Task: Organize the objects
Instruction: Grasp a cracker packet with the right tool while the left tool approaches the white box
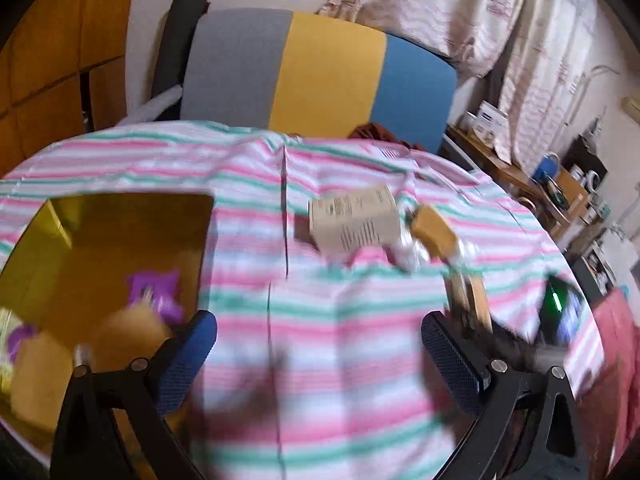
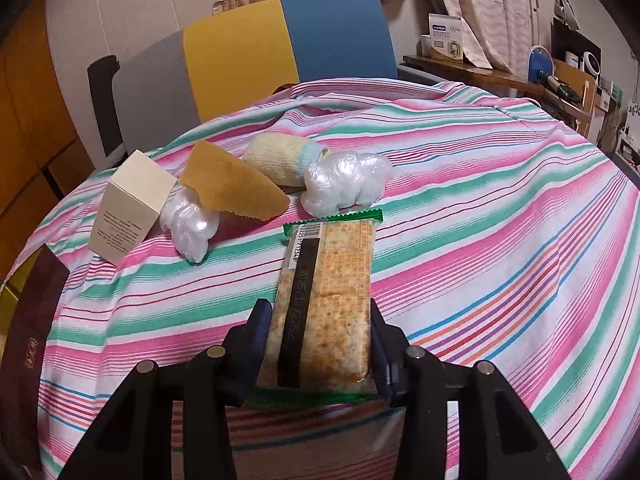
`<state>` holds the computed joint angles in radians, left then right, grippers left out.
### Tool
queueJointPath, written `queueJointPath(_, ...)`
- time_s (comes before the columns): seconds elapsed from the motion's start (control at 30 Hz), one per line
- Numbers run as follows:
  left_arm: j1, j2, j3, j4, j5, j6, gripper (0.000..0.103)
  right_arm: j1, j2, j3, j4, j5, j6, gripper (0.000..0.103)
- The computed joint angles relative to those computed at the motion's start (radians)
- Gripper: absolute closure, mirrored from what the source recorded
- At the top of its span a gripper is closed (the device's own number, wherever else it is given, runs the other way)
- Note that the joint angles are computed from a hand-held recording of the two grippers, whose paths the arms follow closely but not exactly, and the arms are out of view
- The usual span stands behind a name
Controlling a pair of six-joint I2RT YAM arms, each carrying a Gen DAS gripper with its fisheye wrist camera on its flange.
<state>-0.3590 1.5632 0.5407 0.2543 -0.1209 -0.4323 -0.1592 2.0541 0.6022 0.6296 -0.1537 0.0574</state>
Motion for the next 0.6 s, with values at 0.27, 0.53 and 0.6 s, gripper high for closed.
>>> queueJointPath(0.27,0.003,0.341,0.474,-0.172,-0.029,-0.016,0.000,-0.010,0.020,-0.012,0.056,-0.018,0.008,0.057)
queueJointPath(0.53,-0.002,0.621,0.804,-0.335,-0.094,0.063,0.000,-0.015,0.032,-0.026,0.097,-0.028,0.014,0.057)
queueJointPath(0.6,0.014,0.591,0.723,-0.265,-0.037,0.063,0.000,-0.019,0.035,-0.026,0.102,-0.035,0.015,0.057)
